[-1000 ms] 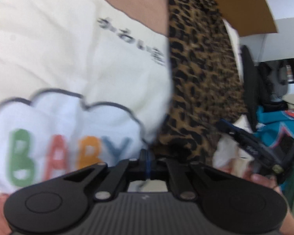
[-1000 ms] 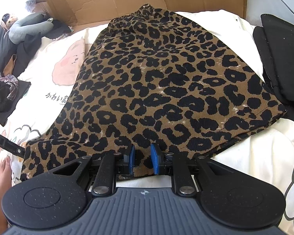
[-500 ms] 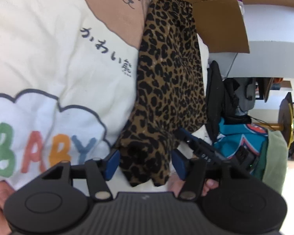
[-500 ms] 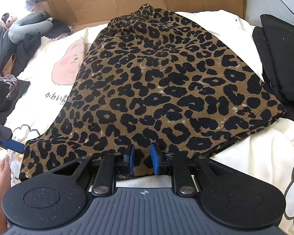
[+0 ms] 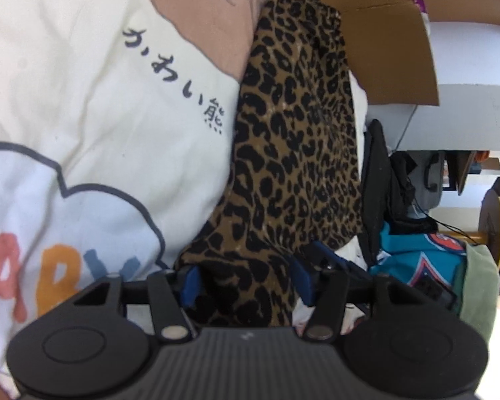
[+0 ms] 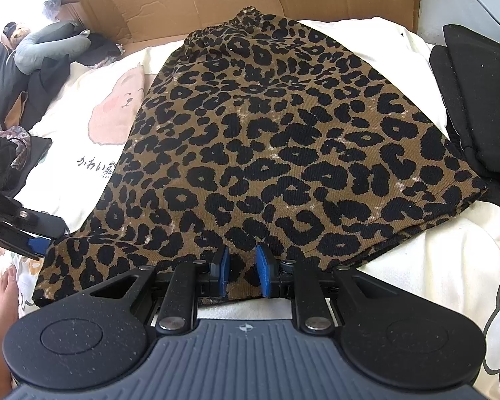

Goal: Fold clothes

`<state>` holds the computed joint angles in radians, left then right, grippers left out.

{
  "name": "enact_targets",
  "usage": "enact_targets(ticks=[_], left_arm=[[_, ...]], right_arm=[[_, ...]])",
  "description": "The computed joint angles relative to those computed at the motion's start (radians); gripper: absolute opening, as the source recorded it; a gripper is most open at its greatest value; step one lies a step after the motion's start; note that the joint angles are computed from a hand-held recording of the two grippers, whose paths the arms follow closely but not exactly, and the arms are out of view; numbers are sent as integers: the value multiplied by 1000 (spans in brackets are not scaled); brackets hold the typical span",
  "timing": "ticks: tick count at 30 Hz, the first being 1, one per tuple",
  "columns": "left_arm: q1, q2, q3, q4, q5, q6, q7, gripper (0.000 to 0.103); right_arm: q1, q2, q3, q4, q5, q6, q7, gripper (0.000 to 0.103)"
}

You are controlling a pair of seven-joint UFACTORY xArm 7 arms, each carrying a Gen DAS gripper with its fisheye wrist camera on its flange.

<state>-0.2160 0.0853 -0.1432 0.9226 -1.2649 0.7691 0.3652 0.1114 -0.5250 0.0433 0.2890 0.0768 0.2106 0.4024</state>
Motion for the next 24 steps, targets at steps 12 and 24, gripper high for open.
enact_targets(ticks=[12,24], left_arm=[[25,27,4,-28,-144,103,59,23],[39,-61,40,-94,2,48,-26,1]], right_arm=[[-5,0,8,-2,-4,-5,11,24],[10,-5,-11,-5,0,-6,-14,24]])
